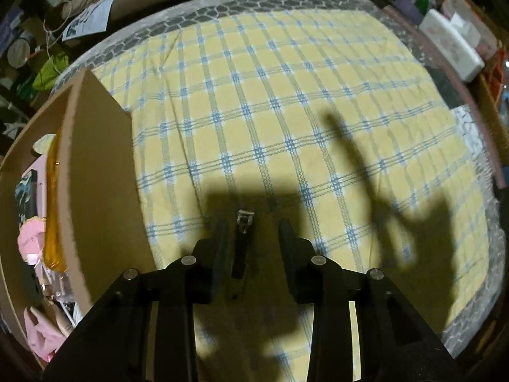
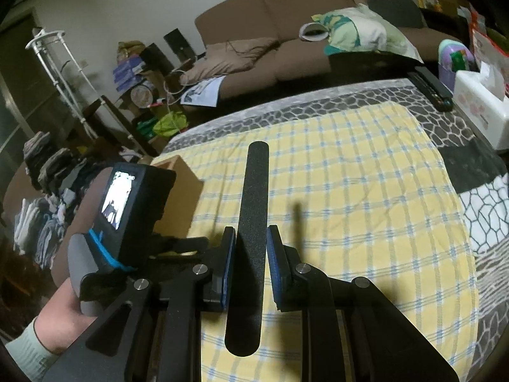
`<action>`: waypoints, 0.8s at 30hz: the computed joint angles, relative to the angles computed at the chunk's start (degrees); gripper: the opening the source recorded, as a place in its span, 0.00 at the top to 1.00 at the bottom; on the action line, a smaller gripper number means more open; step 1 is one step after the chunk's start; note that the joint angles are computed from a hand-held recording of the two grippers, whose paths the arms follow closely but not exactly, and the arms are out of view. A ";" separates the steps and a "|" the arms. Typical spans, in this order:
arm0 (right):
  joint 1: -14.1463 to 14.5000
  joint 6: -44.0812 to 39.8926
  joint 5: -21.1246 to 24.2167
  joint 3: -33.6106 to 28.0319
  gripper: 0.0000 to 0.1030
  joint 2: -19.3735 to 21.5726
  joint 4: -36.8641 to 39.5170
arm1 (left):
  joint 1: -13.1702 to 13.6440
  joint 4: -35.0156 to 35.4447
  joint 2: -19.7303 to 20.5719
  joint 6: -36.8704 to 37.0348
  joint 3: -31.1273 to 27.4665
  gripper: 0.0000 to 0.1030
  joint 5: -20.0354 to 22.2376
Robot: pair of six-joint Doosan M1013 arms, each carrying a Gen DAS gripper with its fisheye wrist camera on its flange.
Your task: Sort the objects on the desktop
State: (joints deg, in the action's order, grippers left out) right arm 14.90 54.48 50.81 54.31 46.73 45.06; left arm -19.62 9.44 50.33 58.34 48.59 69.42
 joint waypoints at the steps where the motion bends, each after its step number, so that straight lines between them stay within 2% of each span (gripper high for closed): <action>1: -0.16 0.05 0.06 -0.07 0.82 0.06 0.05 | 0.06 -0.02 0.59 0.17 -0.61 0.71 0.68; 5: -0.67 -0.08 0.28 -0.06 0.82 0.13 0.41 | -0.01 0.07 2.05 0.26 -1.66 0.71 2.88; 11: -0.89 -0.13 1.01 -0.15 0.82 0.17 -0.35 | 0.10 0.51 1.63 -1.89 -0.65 0.69 1.27; 14: -1.04 -0.47 1.11 0.22 0.82 -0.02 -0.45 | 0.49 -1.75 1.08 -1.55 0.49 0.71 -0.57; 15: -1.02 -0.32 1.17 0.08 0.82 0.08 -0.66 | 0.34 -1.28 0.74 -1.17 1.14 0.80 -1.34; 17: -1.09 -0.23 1.19 0.04 0.82 0.09 -0.69 | 0.22 -1.63 -0.16 -1.02 2.66 0.86 -3.48; 24: -1.18 -0.43 1.44 -0.28 0.82 0.18 -0.61 | 1.24 -4.98 -3.76 -3.65 8.10 0.87 -11.52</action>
State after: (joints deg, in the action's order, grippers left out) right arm 13.72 54.05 52.26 54.03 46.92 44.45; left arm -18.37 4.46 46.57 54.69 56.69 57.90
